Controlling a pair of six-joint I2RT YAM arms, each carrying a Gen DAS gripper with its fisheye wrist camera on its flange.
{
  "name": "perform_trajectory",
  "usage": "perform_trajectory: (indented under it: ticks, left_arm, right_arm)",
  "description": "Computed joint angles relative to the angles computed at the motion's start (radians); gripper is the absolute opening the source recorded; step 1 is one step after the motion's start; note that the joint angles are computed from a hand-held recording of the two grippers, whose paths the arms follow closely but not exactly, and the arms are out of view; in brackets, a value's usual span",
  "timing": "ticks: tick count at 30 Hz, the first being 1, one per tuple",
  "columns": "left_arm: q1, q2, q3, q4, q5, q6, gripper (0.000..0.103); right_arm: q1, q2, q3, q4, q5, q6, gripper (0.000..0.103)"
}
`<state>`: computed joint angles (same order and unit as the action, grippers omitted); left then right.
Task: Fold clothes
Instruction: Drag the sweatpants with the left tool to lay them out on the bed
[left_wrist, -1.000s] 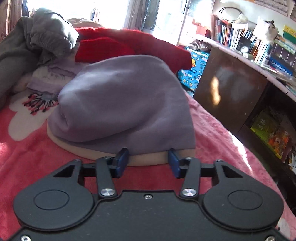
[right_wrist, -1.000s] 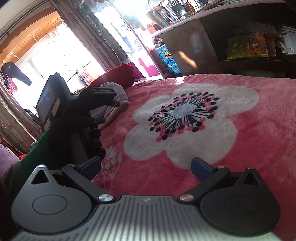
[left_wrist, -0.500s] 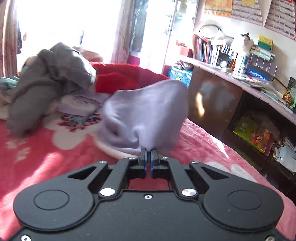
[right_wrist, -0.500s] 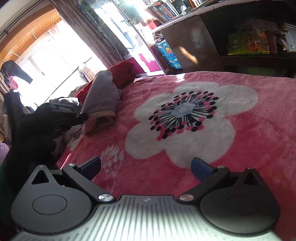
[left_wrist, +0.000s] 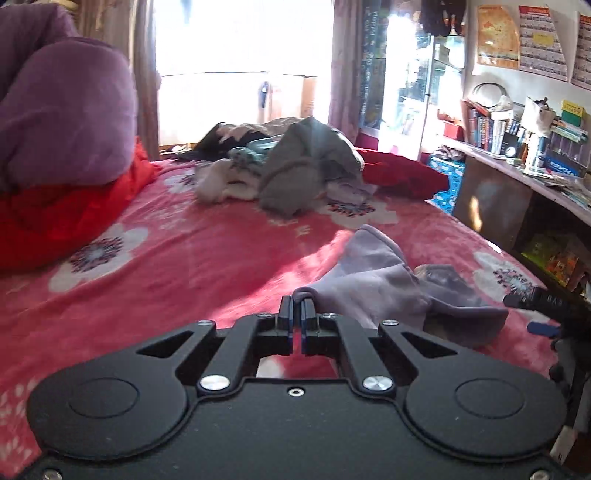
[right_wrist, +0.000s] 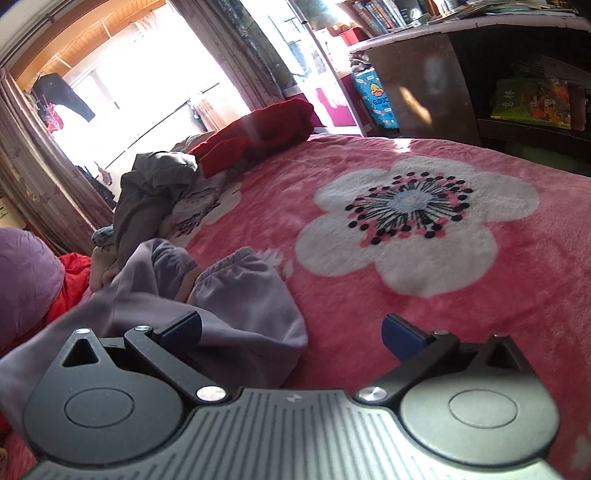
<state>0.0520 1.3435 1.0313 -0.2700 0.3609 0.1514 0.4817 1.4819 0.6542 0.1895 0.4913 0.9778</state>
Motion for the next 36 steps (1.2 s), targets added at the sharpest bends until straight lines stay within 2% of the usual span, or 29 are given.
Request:
perform_trajectory:
  ticks: [4,8,12,13,15,16,17,20,23,25,27,30,36]
  left_arm:
    - [0.284,-0.140,-0.095,-0.108,0.118,0.095,0.000]
    - [0.576,-0.176,-0.130,-0.181,0.256,0.119,0.000]
    - [0.702,-0.136,-0.111,-0.260,0.247,0.100,0.004]
    - [0.731,-0.126,-0.105,-0.278,0.270,0.105,0.007]
    - [0.782,-0.120,-0.098,-0.307,0.327,0.114,0.027]
    - [0.804,-0.122,-0.096,-0.320,0.357,0.118,0.045]
    - [0.818,-0.122,-0.091,-0.333,0.379,0.117,0.052]
    - [0.895,-0.094,-0.064,-0.418,0.471,0.191,0.053]
    - [0.925,-0.075,-0.066,-0.452,0.520,0.206,0.061]
    - [0.935,-0.060,-0.076,-0.465,0.541,0.210,0.064]
    - [0.937,-0.046,-0.097,-0.469,0.556,0.225,0.066]
    - [0.905,-0.031,-0.146,-0.396,0.535,0.209,0.068]
    - [0.776,0.082,-0.170,-0.241,0.488,0.128,0.071]
  right_arm:
    - [0.083,0.050,0.048,0.012,-0.033,-0.013,0.103]
    - [0.175,0.117,0.099,0.053,-0.074,-0.051,0.103]
    - [0.278,0.169,0.134,0.064,-0.072,-0.058,0.103]
    - [0.299,0.178,0.141,0.067,-0.070,-0.058,0.102]
    - [0.337,0.188,0.157,0.059,-0.052,-0.077,0.101]
    - [0.358,0.190,0.163,0.053,-0.037,-0.090,0.101]
    - [0.376,0.190,0.169,0.041,-0.026,-0.094,0.101]
    - [0.422,0.192,0.185,0.003,-0.008,-0.077,0.101]
    - [0.476,0.222,0.217,-0.066,-0.006,-0.033,0.101]
    - [0.513,0.262,0.274,-0.153,-0.003,-0.018,0.103]
    - [0.569,0.305,0.338,-0.241,0.064,-0.016,0.103]
    - [0.649,0.348,0.401,-0.307,0.168,0.045,0.103]
    - [0.743,0.387,0.475,-0.389,0.206,0.140,0.103]
